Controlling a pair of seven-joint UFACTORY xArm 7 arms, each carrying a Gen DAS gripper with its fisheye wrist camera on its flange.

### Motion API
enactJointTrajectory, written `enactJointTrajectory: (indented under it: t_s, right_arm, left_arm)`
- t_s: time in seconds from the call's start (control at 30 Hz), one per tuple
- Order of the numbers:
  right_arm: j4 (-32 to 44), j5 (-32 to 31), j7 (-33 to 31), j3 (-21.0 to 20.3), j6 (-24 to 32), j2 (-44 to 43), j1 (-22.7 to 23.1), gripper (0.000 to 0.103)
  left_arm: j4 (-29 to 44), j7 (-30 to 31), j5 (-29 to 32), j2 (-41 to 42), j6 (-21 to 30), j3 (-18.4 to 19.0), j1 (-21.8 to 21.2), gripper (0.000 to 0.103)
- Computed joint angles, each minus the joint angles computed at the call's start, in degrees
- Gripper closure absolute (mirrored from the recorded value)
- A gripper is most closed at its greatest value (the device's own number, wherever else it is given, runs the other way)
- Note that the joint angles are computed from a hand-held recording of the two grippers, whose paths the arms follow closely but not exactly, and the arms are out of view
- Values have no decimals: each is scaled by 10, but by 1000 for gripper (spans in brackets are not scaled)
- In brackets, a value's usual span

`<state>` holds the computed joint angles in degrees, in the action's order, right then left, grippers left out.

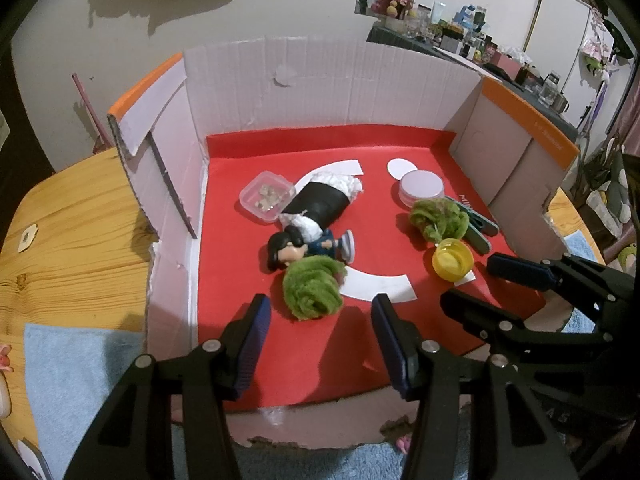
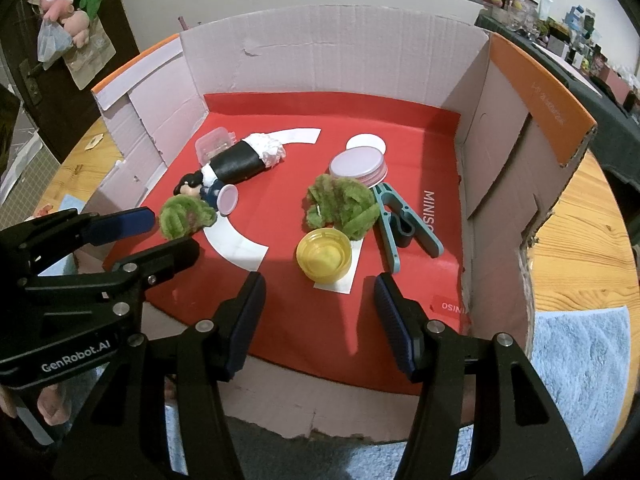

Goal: Organize objects
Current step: 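Raise both open tools up out of the red box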

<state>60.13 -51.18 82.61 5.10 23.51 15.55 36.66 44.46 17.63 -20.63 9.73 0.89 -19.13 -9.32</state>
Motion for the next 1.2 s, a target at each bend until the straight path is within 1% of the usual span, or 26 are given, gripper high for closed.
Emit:
enactJointTrajectory:
  t_s: [0.2, 0.3, 0.33, 0.43, 0.7, 0.77, 0.93, 1.0, 1.2]
  right_arm:
    - [-1, -3, 4, 1, 3, -3, 0, 48]
    - [0, -2, 4, 2, 3, -2, 0, 47]
    - [0, -2, 4, 2, 3, -2, 0, 47]
    - [0, -2, 3, 2, 3, -3, 0, 47]
    - [-5, -5, 7, 6, 11, -11, 0, 47]
    - [-5, -7, 8, 7, 12, -12, 0, 47]
    - [-4, -11, 12, 11, 16, -14, 1, 41]
    - [-4, -13, 15, 12, 16, -14, 1, 41]
    - [-4, -20, 24, 14, 20, -17, 3, 41]
  left_arm:
    - [-2, -6, 5, -2, -4, 4, -4, 45]
    - [-7, -40, 38, -7, -12, 35, -30, 40]
    - [-9, -45, 43, -8, -15, 36, -29, 38]
    - [-10, -44, 41, -8, -18, 20, -11, 36]
    - [-16, -42, 41, -12, -18, 5, 6, 36]
    - [-16, -48, 48, -12, -21, 14, -2, 36]
    - [-24, -63, 64, -16, -29, 24, -8, 33]
    - [-26, -55, 54, -18, -29, 6, 8, 33]
    - [-32, -48, 46, -25, -28, 1, 17, 33]
